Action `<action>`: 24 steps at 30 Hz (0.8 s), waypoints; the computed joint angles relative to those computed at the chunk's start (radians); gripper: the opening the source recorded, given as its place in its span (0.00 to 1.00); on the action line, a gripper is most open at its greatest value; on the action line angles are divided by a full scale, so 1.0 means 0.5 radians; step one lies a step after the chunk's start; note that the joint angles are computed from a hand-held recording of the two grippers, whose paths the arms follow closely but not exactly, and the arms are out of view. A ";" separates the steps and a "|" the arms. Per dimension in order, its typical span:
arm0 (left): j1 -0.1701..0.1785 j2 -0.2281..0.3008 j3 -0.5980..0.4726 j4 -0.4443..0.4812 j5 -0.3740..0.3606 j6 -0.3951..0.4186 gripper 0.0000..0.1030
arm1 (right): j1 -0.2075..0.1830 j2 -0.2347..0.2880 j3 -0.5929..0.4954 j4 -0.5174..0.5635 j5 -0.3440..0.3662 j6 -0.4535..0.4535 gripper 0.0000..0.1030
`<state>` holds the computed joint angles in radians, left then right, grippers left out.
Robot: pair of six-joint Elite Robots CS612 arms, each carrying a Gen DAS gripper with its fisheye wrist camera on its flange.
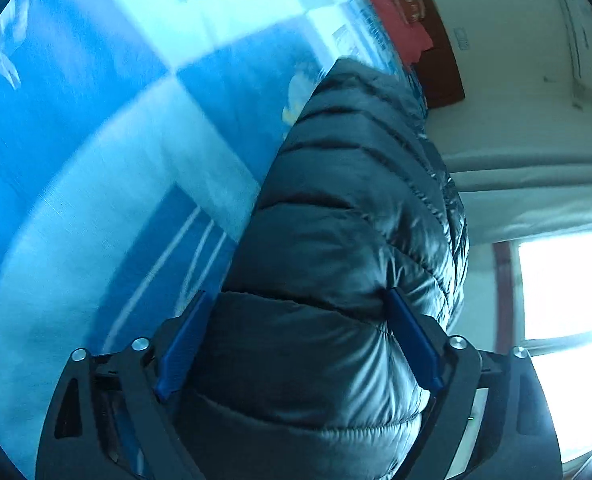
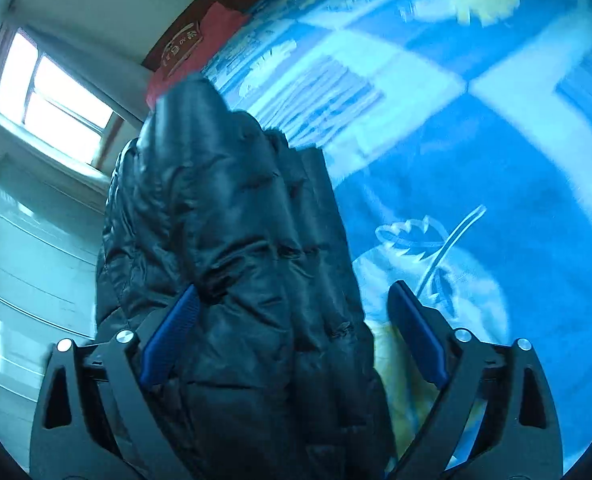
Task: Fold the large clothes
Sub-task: 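Lift the bundle end with both grippers and roll it over onto itself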
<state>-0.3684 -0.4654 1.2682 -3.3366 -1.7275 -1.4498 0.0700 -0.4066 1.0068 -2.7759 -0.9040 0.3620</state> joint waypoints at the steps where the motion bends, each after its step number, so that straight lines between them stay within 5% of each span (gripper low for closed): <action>1: 0.005 0.013 -0.016 -0.013 -0.023 -0.010 0.86 | -0.002 0.013 -0.010 -0.016 0.028 0.007 0.97; 6: 0.013 0.038 -0.080 0.011 -0.101 0.091 0.85 | 0.006 0.026 -0.023 -0.045 0.080 -0.072 0.95; 7: 0.014 0.041 -0.083 0.003 -0.112 0.101 0.84 | 0.002 0.033 -0.031 -0.046 0.129 -0.074 0.76; 8: 0.015 0.044 -0.087 -0.009 -0.126 0.112 0.83 | -0.004 0.060 -0.057 -0.049 0.258 -0.003 0.68; 13: 0.021 0.032 -0.080 -0.022 -0.152 0.174 0.78 | 0.011 0.053 -0.036 -0.158 0.304 0.056 0.47; 19: 0.047 -0.051 -0.001 -0.023 -0.101 0.343 0.76 | 0.064 0.116 -0.151 -0.287 0.426 0.162 0.38; 24: 0.104 -0.125 0.083 -0.018 0.003 0.421 0.76 | 0.151 0.251 -0.430 -0.187 0.502 0.218 0.38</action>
